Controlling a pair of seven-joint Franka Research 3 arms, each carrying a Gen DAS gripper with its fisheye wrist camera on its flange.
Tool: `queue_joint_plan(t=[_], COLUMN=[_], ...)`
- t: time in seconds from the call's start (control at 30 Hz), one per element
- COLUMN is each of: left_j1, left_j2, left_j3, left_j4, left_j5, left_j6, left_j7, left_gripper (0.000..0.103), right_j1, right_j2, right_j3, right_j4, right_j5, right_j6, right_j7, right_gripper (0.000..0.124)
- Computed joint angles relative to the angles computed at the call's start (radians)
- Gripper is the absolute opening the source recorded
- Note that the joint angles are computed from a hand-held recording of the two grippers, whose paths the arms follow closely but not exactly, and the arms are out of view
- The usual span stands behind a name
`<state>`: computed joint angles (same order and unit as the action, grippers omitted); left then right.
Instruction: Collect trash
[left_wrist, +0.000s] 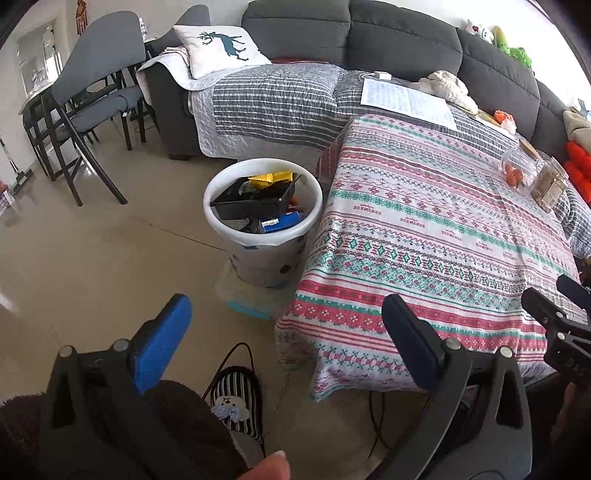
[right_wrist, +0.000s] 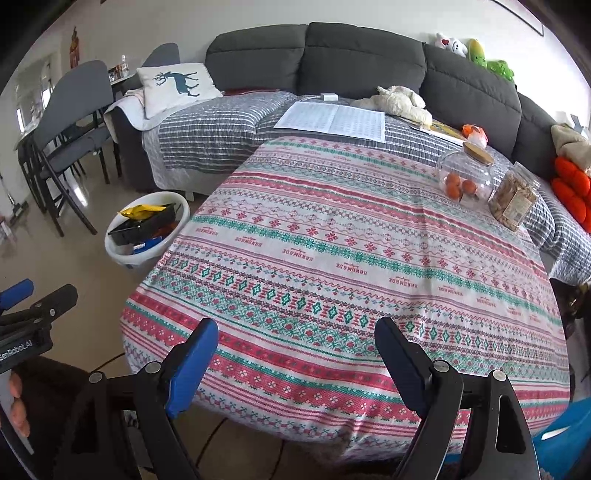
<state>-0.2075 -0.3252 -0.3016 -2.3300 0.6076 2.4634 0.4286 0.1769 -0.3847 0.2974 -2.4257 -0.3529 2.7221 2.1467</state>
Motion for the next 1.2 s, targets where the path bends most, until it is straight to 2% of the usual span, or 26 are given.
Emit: queue_joint_plan(t=[1.2], left_j1=[0.001], left_j2=[-0.007], left_j3=[0.000], left_j4=[-0.004], left_j5=[0.005], left_j6=[0.004], left_j7=[-0.003], left_gripper=[0.102], right_j1=[0.001], right_j2=[-0.004], right_j3=[0.001], right_j4=[-0.003], right_j5=[-0.004], right_j6=[-0.004], right_j7=[0.015], right_gripper=[0.088])
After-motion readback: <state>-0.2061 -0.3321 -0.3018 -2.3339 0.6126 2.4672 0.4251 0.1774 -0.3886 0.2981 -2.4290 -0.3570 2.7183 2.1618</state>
